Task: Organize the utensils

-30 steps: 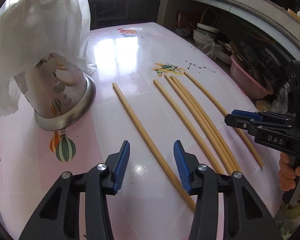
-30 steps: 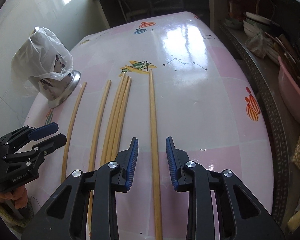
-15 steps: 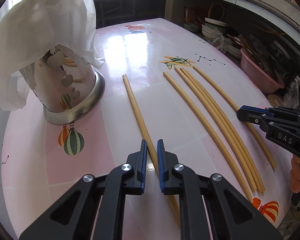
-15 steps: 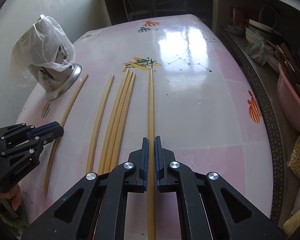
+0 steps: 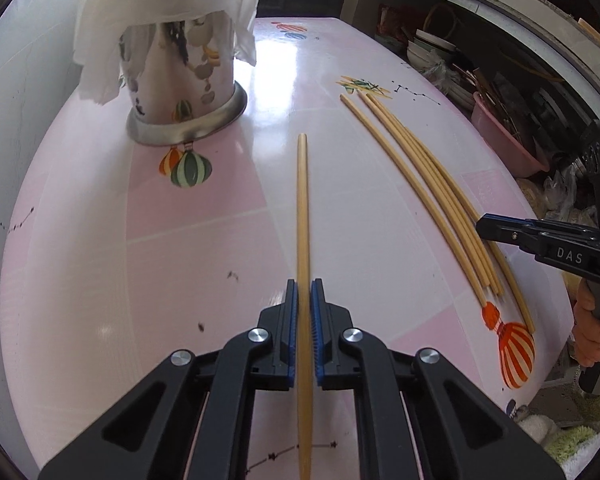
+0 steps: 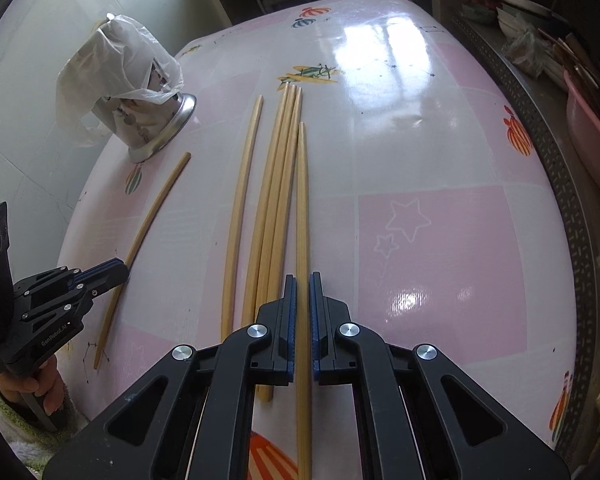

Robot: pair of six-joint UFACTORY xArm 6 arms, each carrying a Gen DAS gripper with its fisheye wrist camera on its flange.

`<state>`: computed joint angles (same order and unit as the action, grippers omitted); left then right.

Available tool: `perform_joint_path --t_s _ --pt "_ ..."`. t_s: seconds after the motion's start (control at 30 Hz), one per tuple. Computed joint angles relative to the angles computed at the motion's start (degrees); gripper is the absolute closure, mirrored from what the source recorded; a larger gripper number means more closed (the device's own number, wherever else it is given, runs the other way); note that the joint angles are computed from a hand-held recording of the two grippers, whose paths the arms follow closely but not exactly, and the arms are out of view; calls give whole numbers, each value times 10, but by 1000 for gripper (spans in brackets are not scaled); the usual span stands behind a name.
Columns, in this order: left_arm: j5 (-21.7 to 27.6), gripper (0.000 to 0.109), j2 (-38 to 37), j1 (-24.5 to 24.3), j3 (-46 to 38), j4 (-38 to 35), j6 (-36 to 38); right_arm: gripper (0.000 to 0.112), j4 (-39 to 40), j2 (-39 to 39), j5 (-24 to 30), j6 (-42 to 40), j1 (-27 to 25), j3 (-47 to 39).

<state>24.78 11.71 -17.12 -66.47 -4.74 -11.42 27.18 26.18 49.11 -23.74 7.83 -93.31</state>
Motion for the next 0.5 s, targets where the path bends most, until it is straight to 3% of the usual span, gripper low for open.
perform_joint_path --t_s 0.33,0.5 --pt "24 101 -23 11 12 -55 49 105 -1 7 28 12 -4 -20" --pt "29 91 -17 11 -15 -55 71 105 -3 15 21 14 -5 -30"
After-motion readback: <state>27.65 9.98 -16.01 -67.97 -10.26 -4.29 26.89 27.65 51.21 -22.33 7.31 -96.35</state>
